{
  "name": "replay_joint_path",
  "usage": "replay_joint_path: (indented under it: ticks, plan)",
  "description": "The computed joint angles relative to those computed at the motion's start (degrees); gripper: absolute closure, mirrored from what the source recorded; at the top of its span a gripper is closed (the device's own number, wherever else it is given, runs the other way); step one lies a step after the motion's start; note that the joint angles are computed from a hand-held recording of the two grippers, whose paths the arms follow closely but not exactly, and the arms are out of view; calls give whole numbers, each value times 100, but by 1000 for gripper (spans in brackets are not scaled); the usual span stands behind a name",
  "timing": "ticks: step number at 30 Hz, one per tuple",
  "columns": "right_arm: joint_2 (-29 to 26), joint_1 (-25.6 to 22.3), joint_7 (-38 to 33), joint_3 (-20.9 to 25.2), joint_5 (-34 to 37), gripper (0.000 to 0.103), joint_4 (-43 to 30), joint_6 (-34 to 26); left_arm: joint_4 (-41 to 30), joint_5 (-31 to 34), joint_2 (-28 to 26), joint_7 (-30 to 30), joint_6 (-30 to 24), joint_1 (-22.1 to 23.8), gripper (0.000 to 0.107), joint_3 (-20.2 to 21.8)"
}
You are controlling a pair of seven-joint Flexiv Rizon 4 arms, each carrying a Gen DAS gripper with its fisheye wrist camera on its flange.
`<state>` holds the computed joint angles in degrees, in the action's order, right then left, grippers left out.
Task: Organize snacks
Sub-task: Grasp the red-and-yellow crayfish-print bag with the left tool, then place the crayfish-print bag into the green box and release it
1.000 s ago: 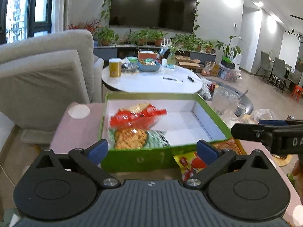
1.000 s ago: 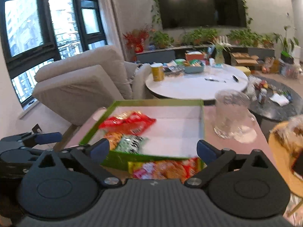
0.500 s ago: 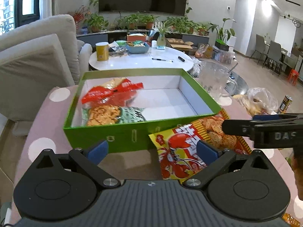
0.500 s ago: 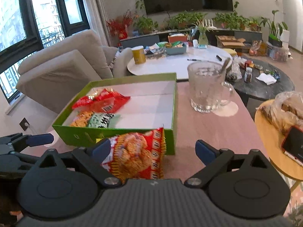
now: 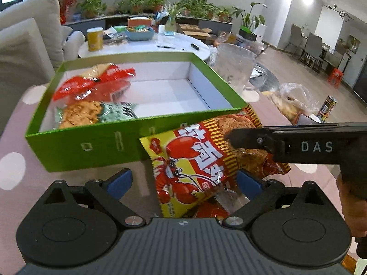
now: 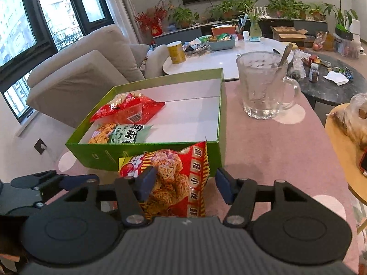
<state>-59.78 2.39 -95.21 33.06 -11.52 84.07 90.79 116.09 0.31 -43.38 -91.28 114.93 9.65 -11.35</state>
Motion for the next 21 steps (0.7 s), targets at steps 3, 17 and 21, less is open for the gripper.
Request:
replay_joint_path:
  ticks: [3, 17, 21]
  plan:
    - [-83, -70, -40, 78, 13, 45, -77, -137, -83, 73, -77, -31, -150, 178, 10, -218]
    - [-283, -312, -627, 594, 686, 46, -406, -682, -166, 357, -264, 49, -379, 747, 26, -874]
    - [-225, -319, -835, 647, 924, 45, -417, -810, -150, 270, -184, 62, -367, 554, 28, -690]
